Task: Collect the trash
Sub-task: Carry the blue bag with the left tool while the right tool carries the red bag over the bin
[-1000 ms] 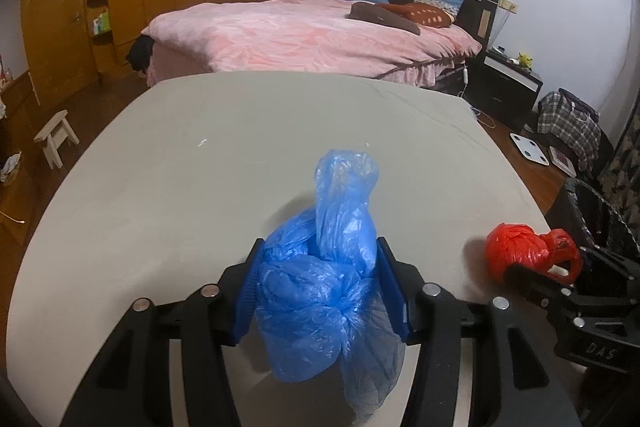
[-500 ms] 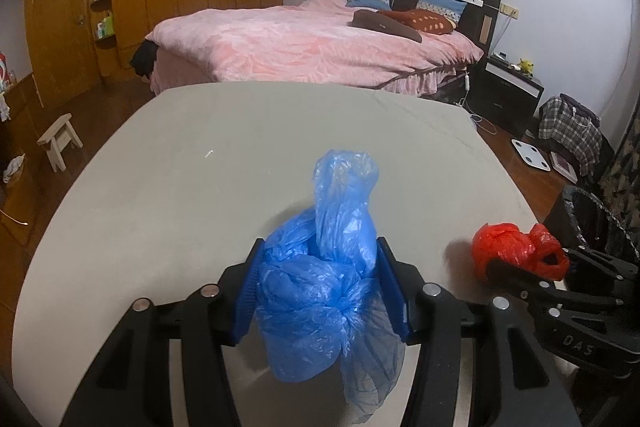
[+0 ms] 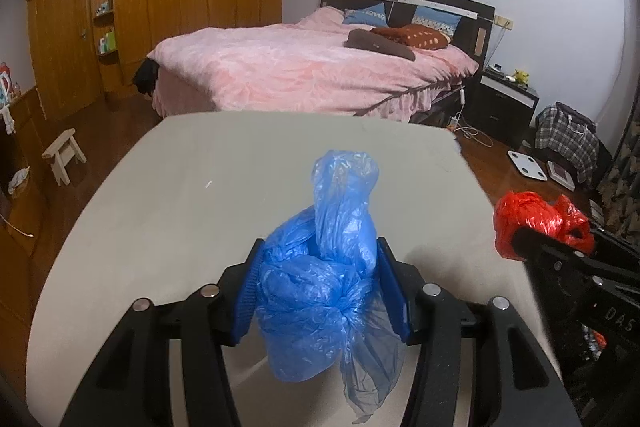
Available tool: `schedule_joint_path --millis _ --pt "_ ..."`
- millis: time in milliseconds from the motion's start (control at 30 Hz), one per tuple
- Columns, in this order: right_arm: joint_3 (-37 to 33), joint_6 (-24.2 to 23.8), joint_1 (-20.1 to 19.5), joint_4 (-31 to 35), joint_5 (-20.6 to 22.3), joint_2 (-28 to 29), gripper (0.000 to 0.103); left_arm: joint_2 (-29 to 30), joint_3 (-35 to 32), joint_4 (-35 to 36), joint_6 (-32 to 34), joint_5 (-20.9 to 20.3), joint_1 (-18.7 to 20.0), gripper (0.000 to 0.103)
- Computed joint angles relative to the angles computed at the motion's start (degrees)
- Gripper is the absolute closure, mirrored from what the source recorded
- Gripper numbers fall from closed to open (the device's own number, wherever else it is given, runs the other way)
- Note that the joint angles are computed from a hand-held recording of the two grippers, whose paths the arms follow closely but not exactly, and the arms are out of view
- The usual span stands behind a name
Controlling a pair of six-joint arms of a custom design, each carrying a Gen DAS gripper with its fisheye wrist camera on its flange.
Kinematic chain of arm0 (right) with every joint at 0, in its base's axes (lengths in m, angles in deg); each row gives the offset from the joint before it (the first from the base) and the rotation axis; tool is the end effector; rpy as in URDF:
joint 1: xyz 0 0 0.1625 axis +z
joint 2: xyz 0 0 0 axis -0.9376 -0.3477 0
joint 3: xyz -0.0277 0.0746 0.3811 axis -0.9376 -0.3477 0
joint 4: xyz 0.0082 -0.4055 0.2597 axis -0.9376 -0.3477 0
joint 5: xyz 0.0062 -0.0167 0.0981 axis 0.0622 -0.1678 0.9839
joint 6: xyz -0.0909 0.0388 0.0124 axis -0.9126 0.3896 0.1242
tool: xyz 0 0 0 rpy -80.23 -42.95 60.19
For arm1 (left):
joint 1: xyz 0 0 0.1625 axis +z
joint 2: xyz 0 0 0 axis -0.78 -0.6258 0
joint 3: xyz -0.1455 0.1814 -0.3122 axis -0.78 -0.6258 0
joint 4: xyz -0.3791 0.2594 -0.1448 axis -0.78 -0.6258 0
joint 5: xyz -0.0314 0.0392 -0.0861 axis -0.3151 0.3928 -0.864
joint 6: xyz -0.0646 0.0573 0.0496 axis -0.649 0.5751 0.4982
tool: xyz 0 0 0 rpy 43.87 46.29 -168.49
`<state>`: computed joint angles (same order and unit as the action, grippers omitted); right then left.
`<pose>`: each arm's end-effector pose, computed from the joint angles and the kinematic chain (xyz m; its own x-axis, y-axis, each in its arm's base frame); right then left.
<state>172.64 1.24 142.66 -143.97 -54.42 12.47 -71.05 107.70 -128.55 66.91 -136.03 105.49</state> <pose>-0.0775 -0.6603 0.2598 -0.8334 0.0572 0.5496 -0.3943 0.6354 -0.6639 -0.2917 -0.7321 -0.1130 -0.6803 0.3980 -0.6154 0.6995 0.6034 -0.3830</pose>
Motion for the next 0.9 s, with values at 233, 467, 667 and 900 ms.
schedule_joint_path --millis 233,467,667,900 --pt "2.7 -0.2 0.0 -2.0 1.3 -3.8 0.057 -1.1 1.0 -0.9 -0.1 -1.1 -2.1 0.050" --pt "6.0 -0.6 -0.6 -4.4 2.1 -8.3 0.057 -1.6 2.4 -2.3 0.2 -2.8 -4.4 0.050" --pt "9.5 -0.4 -2.1 -6.6 3.3 -12.8 0.057 -1.4 2.6 -2.5 0.9 -4.5 -6.3 0.050" --pt "12.6 0.0 -4.2 -8.7 4.3 -17.1 0.057 -0.5 1.9 -2.2 1.4 -6.6 -8.2 0.050"
